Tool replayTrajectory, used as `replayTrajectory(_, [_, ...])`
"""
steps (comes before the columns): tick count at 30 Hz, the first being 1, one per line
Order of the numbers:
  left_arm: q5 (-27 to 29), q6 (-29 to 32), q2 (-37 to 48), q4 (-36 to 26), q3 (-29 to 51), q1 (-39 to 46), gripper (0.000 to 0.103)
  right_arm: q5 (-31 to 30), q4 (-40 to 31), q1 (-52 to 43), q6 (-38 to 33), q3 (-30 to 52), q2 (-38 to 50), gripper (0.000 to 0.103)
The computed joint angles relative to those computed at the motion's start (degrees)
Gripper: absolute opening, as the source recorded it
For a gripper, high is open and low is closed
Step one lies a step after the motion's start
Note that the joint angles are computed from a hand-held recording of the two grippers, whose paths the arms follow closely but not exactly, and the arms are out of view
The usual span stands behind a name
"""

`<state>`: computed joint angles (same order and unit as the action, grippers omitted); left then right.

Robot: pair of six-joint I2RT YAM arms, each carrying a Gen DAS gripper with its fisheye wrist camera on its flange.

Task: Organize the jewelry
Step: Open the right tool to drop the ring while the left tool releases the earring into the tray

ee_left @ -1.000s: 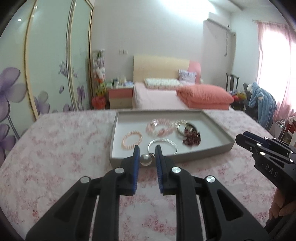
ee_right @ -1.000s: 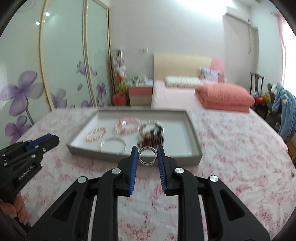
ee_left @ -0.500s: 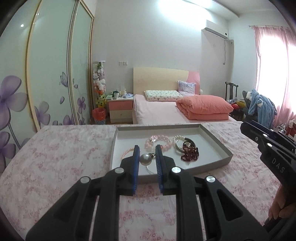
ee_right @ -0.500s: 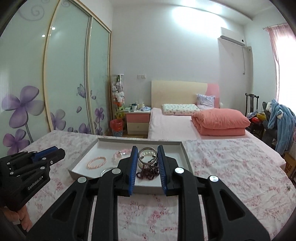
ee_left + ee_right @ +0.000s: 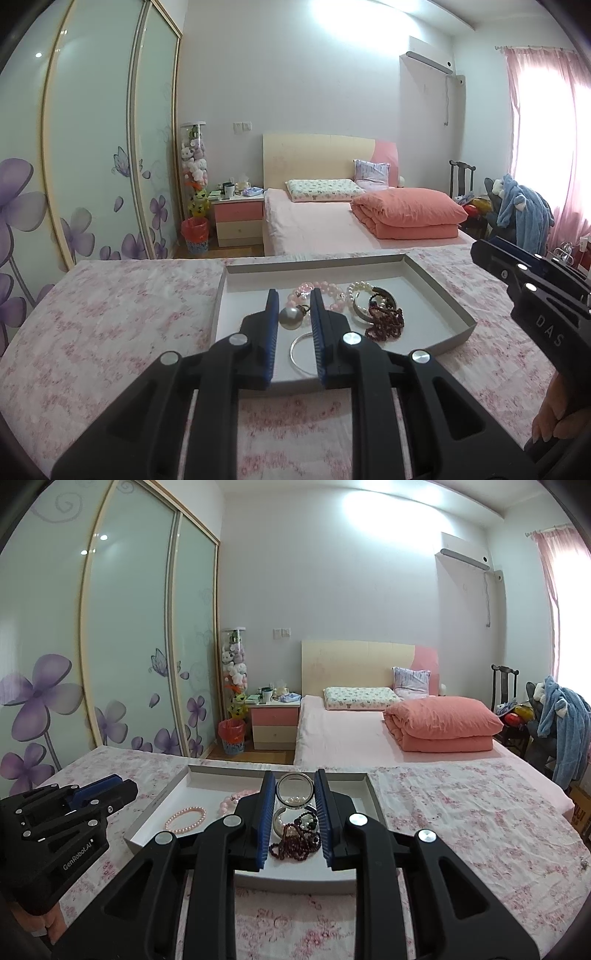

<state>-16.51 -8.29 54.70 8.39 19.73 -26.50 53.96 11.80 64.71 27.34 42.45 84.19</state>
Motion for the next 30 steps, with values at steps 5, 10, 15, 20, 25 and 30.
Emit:
replayTrajectory(5, [2.15,0.68,9.57,5.36,2.79,2.08,0.018,-5.21,1.25,-3.98,-0.31,1.95,3.8,0.023])
replayTrajectory(10, [3.95,0.83,18.94,9.55,6.17,3.76,0.018,-10.27,1.76,-7.89,-0.43,4.32,7.99,0.023])
replayTrajectory(15, [6.31,0.49,26.14,10.74,9.94,5.29,0.018,-15.07,1.2,-11.29,0.8,6.52,11.19,0.023])
replayTrajectory(20, [8.21,-0.17,30.52,11.1,12.46,6.53,0.018,-19.42,1.31,-14.4,3.21,7.69,13.78,0.023])
replayTrajectory(25, [9.16,-0.52,30.96,10.58,12.8,7.13,0.017,-22.67,0.11,-16.23,6.12,8.01,14.42,0.023])
replayTrajectory(30, [9.83,-0.87,29.12,8.89,12.81,8.29,0.025,-24.72,-1.65,-16.57,6.25,8.35,13.5,0.026])
